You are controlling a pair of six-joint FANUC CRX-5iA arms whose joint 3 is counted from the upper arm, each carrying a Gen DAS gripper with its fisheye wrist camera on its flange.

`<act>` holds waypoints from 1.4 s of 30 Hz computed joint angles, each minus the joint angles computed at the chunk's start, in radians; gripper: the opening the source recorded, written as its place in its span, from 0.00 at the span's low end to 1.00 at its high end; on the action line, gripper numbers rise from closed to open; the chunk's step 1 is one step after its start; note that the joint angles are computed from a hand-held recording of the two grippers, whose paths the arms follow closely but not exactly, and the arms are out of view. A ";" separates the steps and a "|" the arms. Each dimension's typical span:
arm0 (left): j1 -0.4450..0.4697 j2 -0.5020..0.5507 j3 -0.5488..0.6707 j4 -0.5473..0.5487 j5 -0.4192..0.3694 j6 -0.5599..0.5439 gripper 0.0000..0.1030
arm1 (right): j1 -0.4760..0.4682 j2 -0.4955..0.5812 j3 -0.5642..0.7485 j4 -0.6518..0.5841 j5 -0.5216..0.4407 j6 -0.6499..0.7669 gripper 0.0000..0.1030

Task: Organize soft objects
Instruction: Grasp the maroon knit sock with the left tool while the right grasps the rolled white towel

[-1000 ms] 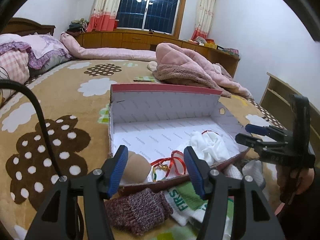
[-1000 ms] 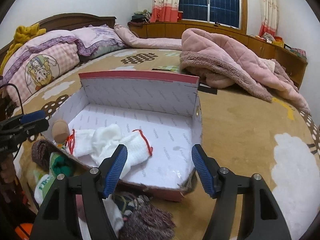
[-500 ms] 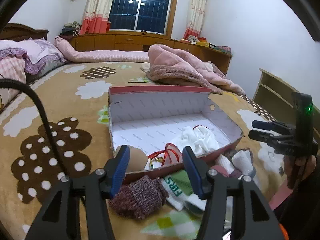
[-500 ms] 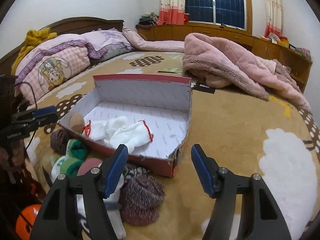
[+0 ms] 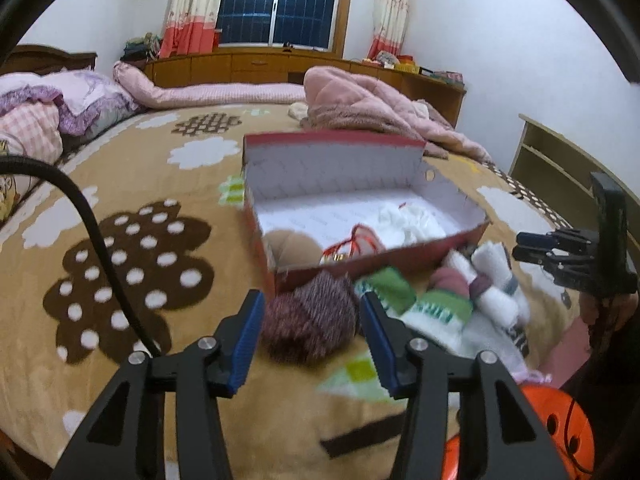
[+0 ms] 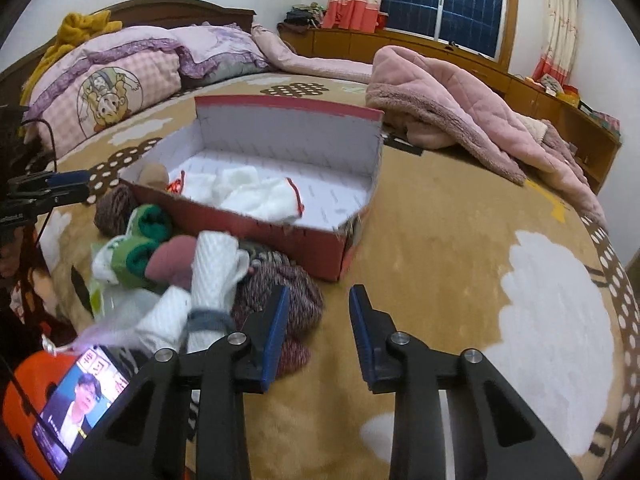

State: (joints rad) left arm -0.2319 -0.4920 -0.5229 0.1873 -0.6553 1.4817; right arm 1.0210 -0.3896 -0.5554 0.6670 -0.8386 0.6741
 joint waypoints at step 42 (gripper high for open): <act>0.022 0.029 -0.058 0.127 0.055 0.062 0.16 | 0.006 -0.033 -0.042 -0.114 0.267 0.138 0.24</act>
